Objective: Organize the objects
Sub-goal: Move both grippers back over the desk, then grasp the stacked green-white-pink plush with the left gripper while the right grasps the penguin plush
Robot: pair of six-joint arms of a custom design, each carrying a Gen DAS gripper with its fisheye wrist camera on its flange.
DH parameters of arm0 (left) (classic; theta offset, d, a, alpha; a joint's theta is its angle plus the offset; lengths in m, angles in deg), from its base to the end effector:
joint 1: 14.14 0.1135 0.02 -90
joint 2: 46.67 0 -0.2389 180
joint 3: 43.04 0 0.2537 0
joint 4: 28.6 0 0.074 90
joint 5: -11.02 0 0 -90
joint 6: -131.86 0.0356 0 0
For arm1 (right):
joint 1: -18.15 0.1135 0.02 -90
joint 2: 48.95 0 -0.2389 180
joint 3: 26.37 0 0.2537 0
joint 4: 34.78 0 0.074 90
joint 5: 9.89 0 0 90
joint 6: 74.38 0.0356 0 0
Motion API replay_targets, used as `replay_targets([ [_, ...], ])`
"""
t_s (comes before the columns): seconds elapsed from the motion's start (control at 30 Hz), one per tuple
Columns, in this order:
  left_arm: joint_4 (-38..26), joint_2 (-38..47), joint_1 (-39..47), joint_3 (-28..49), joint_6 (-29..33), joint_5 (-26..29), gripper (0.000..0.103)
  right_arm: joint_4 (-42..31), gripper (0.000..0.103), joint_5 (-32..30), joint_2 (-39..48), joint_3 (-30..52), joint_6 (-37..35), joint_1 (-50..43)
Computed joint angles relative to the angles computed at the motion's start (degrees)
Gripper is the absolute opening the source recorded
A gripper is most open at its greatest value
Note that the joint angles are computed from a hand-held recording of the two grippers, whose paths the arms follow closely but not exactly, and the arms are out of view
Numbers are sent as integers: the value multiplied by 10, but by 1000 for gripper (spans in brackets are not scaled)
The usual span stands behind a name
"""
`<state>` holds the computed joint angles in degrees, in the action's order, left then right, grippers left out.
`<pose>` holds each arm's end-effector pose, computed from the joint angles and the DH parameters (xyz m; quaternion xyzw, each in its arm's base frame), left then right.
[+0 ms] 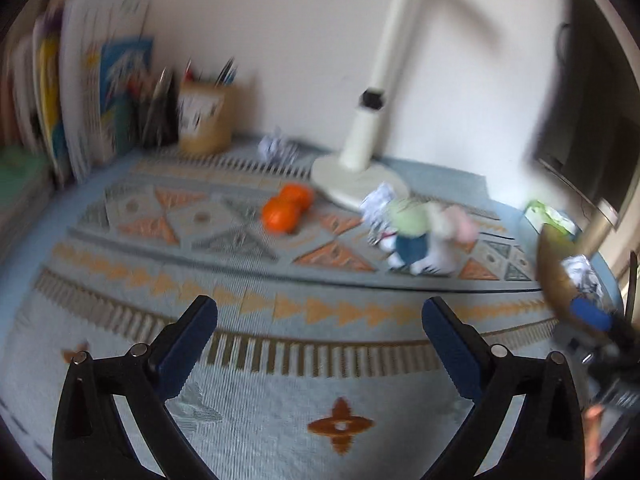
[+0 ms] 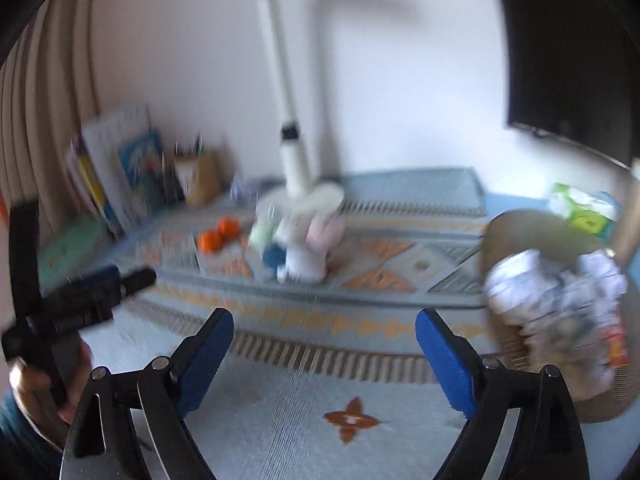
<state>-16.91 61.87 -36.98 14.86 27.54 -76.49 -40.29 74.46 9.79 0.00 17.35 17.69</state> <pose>0.3146 -0.1342 0.0750 0.0764 0.8990 -0.1559 0.4021 0.1967 0.0019 0.1147 -0.0045 0.8975 0.0491 0.4383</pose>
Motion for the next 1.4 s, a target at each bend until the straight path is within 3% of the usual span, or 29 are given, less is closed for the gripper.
replay_targets([
  [0.1,29,38,7,5,-13,-17,102,129,92,45,158,9,11,39],
  [0.23,42,36,-5,-4,-14,-53,102,197,92,73,252,19,23,59],
  [0.33,5,47,-13,19,-16,-77,102,221,92,87,252,9,12,53],
  [0.93,13,45,-13,13,-6,-65,102,216,92,108,262,17,10,60],
  [1.03,6,44,-15,15,-3,-66,102,200,92,107,265,27,9,56],
  [1.1,-17,43,-13,26,4,-45,102,147,92,137,218,35,30,62],
  [1.2,-26,32,-6,28,3,0,102,46,92,56,125,87,57,17],
  [1.3,-11,27,-4,19,-1,5,102,-17,92,-14,216,221,69,-14],
  [1.4,-6,26,6,9,-1,1,102,-59,92,-52,387,381,82,-21],
])
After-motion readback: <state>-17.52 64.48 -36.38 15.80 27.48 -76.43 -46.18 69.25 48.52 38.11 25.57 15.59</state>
